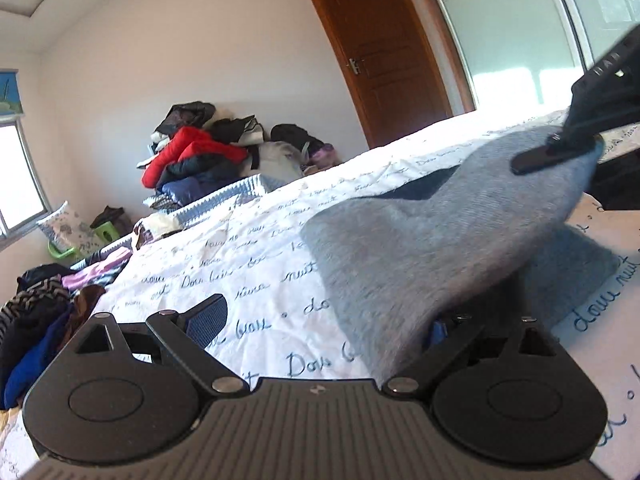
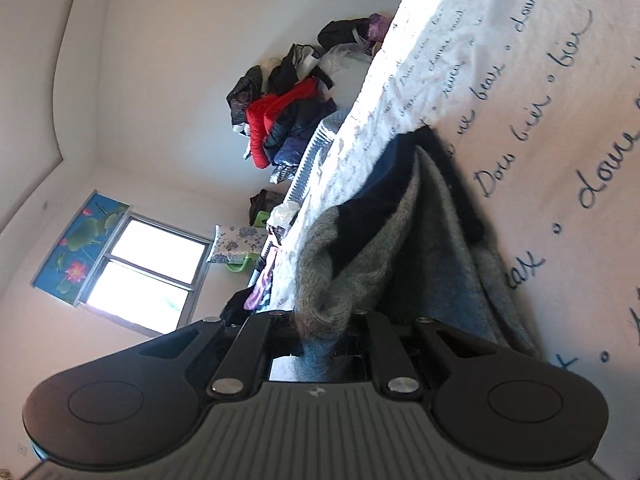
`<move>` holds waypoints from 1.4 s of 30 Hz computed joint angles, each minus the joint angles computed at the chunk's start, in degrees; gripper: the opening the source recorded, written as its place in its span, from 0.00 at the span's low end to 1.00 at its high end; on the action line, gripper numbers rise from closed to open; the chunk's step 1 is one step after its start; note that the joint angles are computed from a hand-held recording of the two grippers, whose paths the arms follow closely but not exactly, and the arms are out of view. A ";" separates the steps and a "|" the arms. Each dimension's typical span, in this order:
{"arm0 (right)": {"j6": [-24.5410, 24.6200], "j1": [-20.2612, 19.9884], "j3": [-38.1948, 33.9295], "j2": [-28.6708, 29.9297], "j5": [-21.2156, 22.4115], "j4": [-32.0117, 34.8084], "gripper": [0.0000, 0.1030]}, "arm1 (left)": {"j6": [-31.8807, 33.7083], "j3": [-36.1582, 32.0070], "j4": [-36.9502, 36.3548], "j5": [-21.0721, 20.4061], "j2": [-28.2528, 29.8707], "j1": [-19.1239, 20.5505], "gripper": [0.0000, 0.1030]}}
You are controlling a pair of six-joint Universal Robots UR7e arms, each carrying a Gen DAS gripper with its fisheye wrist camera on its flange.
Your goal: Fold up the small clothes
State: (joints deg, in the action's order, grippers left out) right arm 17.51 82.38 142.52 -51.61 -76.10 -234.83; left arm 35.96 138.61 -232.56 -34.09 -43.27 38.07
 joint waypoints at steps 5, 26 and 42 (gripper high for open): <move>-1.12 -2.81 2.55 1.49 -1.80 -0.99 0.08 | -4.62 3.19 3.91 1.43 -2.24 -0.17 0.90; -19.88 1.93 -1.51 -10.85 -11.88 10.98 0.32 | -20.02 4.87 23.61 -8.10 -15.89 -5.50 0.94; -15.17 -3.20 -13.86 -6.09 -2.41 26.43 0.48 | -15.46 -3.13 25.20 -19.35 -1.43 -1.83 0.94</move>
